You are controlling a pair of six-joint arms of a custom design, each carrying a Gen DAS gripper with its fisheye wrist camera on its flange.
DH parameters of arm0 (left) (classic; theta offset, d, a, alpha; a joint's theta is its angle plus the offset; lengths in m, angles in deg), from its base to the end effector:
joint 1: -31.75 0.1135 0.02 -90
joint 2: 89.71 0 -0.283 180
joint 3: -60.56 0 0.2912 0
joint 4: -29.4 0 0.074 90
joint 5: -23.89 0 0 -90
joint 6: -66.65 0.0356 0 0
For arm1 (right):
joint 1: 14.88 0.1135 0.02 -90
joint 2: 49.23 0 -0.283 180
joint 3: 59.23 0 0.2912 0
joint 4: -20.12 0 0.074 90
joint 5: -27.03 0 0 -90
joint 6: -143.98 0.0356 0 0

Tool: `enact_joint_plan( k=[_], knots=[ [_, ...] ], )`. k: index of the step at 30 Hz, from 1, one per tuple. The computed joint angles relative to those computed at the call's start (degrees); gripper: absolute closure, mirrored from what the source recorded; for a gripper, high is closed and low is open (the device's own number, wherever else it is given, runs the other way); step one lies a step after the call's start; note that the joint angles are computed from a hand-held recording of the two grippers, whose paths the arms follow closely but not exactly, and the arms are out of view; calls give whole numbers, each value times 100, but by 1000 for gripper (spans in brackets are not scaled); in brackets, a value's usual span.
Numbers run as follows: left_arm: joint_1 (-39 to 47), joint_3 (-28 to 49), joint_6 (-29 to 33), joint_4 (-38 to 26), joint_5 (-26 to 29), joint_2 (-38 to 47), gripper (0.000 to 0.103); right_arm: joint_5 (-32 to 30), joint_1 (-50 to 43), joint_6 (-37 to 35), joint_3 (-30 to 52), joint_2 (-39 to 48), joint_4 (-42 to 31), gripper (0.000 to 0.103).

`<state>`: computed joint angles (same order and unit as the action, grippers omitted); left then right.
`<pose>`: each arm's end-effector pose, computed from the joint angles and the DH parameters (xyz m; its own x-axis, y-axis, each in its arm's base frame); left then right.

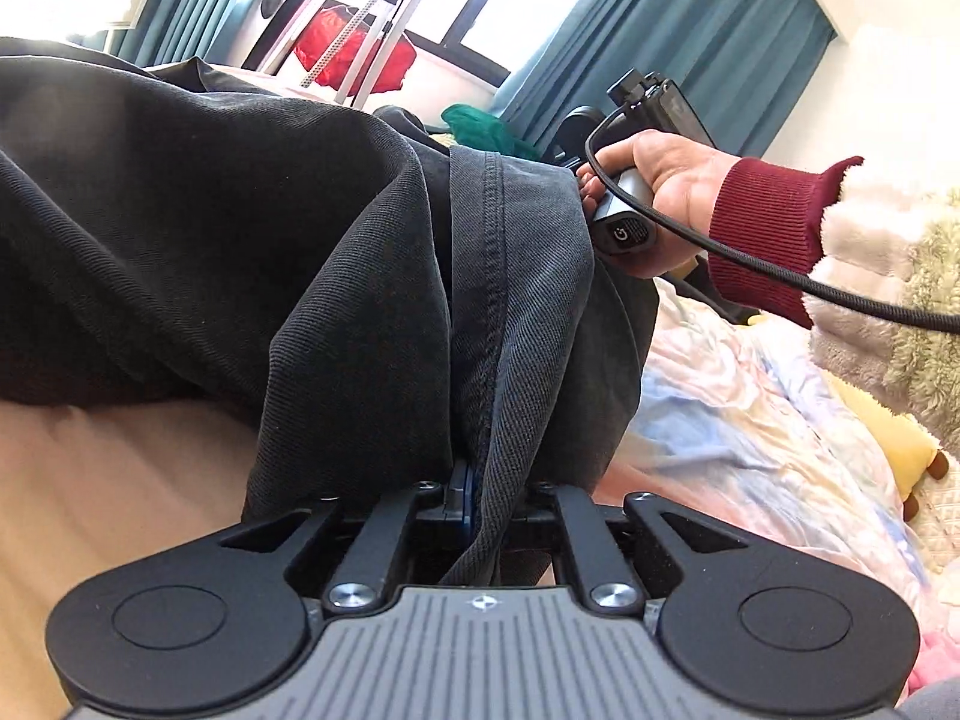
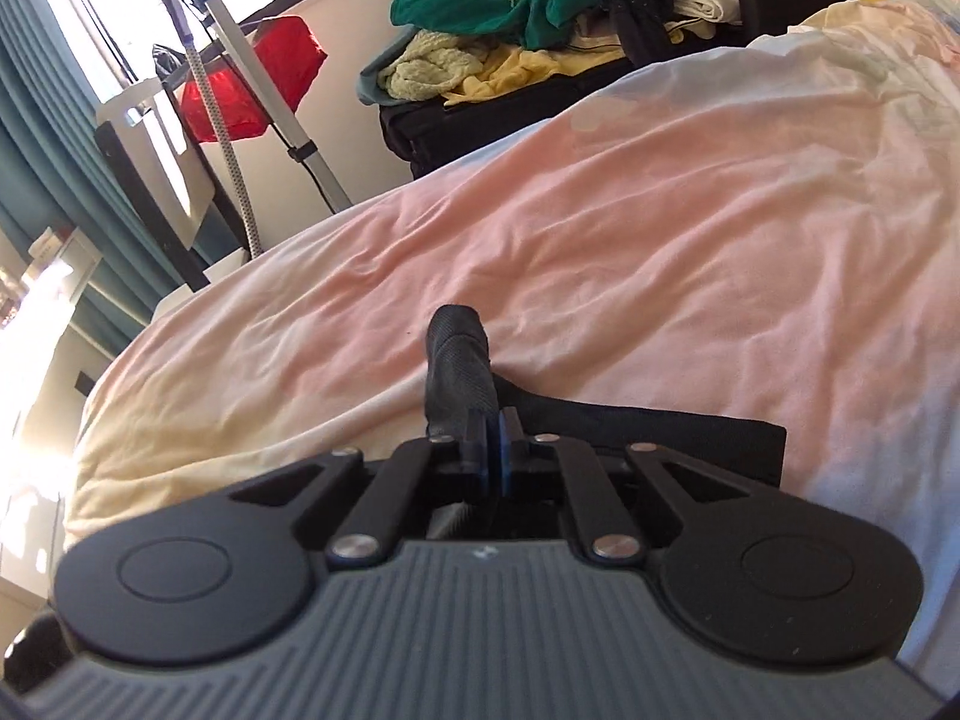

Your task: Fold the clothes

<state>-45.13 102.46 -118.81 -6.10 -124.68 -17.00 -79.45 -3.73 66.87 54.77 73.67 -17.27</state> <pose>0.0802 -0.2105 0.1498 -0.4083 -0.5351 -0.7396 -0.2478 0.8448 -0.4743 0.5241 0.1136 0.2279 -0.7756 0.0652 -0.6279 -0.2100 0.9113 0.3540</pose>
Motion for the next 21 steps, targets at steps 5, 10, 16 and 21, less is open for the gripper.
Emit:
enact_joint_plan(
  k=[5, 10, 16, 21],
  knots=[
    [-265, 161, -443, -631, -152, 80, 95, -228, -390, -200, -1245, -1109, 1451, 98],
    [-504, 368, -364, -1165, -175, 150, 94, -1023, -1550, 72, -2259, -2182, 2399, 98],
    [-950, 682, 61, -1408, -319, 479, 89, -2009, -3678, 572, -2897, -2375, 2429, 98],
    [-1310, 1320, -156, -2118, -272, 1179, 87, -2026, -4757, 122, -2320, -1554, 688, 98]
  ],
)
